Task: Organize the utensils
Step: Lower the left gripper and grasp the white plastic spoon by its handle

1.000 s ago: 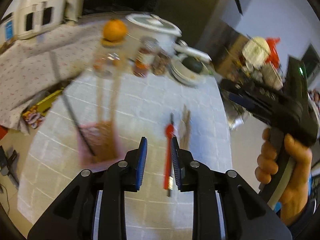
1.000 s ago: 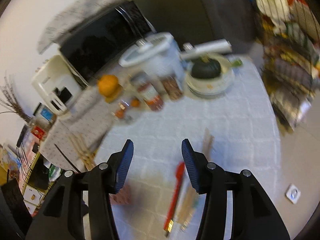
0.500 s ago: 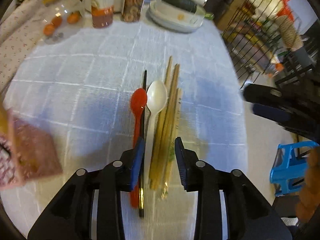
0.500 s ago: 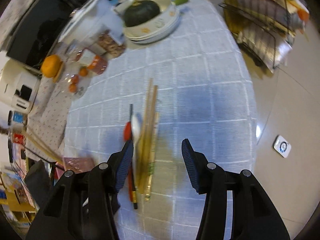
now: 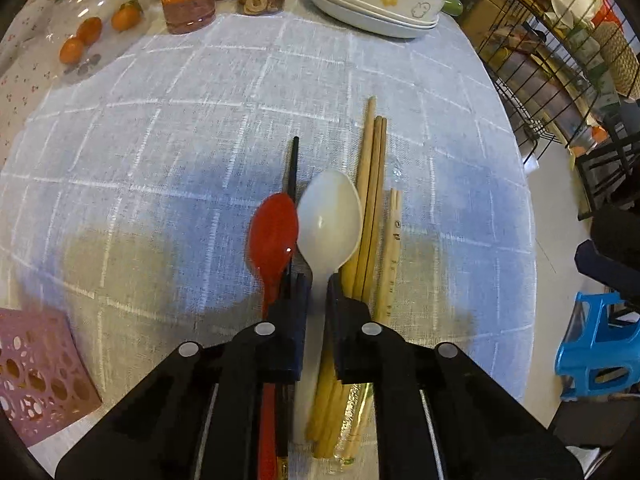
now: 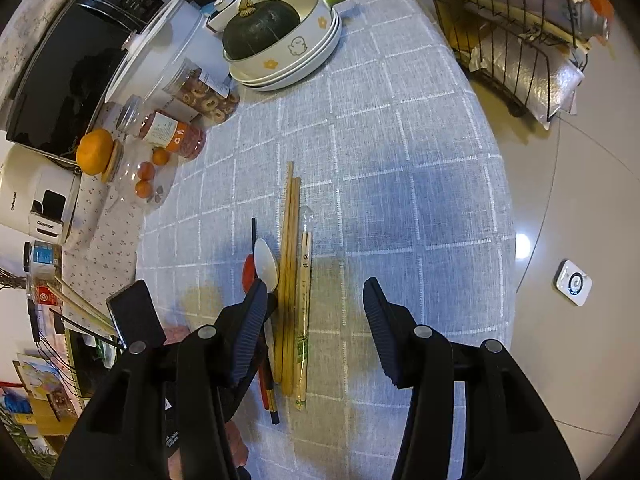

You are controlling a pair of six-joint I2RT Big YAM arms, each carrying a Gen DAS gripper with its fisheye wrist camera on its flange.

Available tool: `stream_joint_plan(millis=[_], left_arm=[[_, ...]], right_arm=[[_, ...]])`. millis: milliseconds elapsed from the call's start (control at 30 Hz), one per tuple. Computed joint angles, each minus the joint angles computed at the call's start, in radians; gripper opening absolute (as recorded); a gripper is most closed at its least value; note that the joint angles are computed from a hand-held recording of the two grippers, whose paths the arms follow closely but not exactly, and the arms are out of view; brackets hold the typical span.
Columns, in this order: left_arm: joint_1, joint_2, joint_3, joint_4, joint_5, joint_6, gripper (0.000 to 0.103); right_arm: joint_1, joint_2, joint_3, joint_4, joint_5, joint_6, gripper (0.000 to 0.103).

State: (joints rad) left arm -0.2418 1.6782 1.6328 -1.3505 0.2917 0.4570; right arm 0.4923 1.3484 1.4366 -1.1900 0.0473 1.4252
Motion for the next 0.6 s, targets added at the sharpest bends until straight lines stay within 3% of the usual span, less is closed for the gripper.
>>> stream_joint_plan(millis=[67, 200, 300, 467, 600], left_arm=[[-0.004, -0.014, -0.010, 0.021, -0.013, 0.004, 0.007], [0.018, -0.039, 0.000, 0.004, 0.048, 0.009, 0.007], [0.043, -0.071, 0.003, -0.007, 0.083, 0.028, 0.007], [0.088, -0.117, 0.010, -0.055, 0.144, 0.053, 0.008], [0.125, -0.143, 0.027, -0.090, 0.183, 0.074, 0.008]], right_arm=[[-0.004, 0.005, -0.004, -0.004, -0.010, -0.008, 0.050], [-0.010, 0.016, -0.017, -0.009, -0.031, -0.030, 0.048], [-0.017, 0.032, -0.031, -0.001, -0.064, -0.046, 0.037], [-0.026, 0.075, -0.059, 0.080, -0.148, -0.050, 0.034], [-0.026, 0.129, -0.038, 0.092, -0.170, -0.062, 0.034]])
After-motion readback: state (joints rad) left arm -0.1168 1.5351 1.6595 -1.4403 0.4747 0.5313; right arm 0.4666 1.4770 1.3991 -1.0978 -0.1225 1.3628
